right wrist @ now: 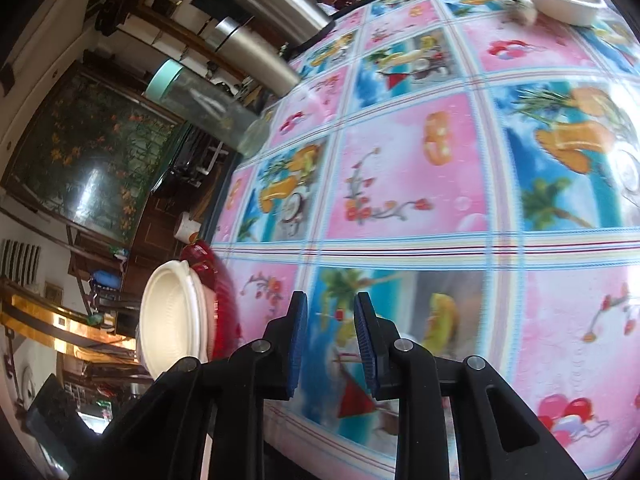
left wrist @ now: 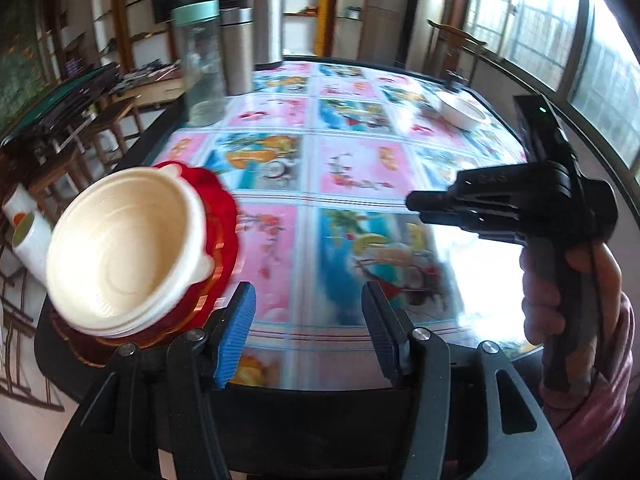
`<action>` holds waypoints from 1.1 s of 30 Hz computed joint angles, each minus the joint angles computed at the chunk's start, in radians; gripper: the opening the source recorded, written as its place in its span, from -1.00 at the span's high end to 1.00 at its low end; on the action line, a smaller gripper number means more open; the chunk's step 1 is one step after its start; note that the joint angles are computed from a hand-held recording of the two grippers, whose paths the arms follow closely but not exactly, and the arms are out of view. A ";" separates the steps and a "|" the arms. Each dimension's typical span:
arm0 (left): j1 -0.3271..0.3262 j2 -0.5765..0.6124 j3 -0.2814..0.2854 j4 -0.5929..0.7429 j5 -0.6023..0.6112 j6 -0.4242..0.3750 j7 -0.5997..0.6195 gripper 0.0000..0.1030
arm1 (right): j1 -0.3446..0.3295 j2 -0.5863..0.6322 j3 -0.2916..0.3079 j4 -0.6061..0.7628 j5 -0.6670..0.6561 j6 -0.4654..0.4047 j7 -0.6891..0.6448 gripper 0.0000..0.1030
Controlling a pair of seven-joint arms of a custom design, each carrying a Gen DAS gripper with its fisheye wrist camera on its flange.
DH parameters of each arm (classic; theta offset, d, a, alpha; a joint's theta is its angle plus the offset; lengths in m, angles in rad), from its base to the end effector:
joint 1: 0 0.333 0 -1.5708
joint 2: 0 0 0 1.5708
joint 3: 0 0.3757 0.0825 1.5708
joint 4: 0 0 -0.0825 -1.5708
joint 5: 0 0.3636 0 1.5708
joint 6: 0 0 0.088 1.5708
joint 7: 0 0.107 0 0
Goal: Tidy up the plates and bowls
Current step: 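Move both grippers to the remaining white bowl on the table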
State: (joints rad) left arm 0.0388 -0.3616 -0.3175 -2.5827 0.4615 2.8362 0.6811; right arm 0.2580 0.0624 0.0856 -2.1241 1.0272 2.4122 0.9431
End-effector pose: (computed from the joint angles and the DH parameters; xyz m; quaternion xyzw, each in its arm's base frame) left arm 0.3921 -0.1481 0.5077 -0.7293 0.5992 -0.2321 0.2350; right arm 0.5273 0.1929 0.4780 -0.7292 0.5681 0.1434 0.3536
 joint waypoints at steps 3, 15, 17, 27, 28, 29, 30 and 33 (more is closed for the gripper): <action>-0.027 0.051 -0.024 0.050 0.016 -0.023 0.021 -0.05 | -0.022 0.006 -0.016 -0.003 0.007 -0.010 -0.007 0.47; -0.212 0.367 0.033 0.343 0.041 -0.129 0.130 -0.05 | -0.143 0.043 -0.073 0.019 0.060 -0.031 -0.030 0.45; -0.238 0.419 0.055 0.407 0.035 -0.140 0.152 -0.05 | -0.164 0.054 -0.081 0.035 0.053 -0.026 -0.022 0.44; -0.293 0.658 0.155 0.818 -0.126 -0.267 0.301 -0.04 | -0.270 0.162 -0.096 0.240 -0.035 -0.027 0.098 0.24; -0.301 0.682 0.167 0.871 -0.120 -0.285 0.300 -0.04 | -0.280 0.181 -0.094 0.273 -0.044 -0.030 0.118 0.19; -0.311 0.713 0.183 0.936 -0.107 -0.306 0.289 -0.04 | -0.289 0.197 -0.089 0.302 -0.051 -0.033 0.137 0.16; -0.319 0.745 0.195 1.002 -0.103 -0.327 0.280 -0.04 | -0.297 0.221 -0.086 0.341 -0.060 -0.038 0.161 0.16; -0.332 0.845 0.218 1.194 -0.111 -0.375 0.265 -0.04 | -0.325 0.299 -0.070 0.476 -0.093 -0.067 0.239 0.14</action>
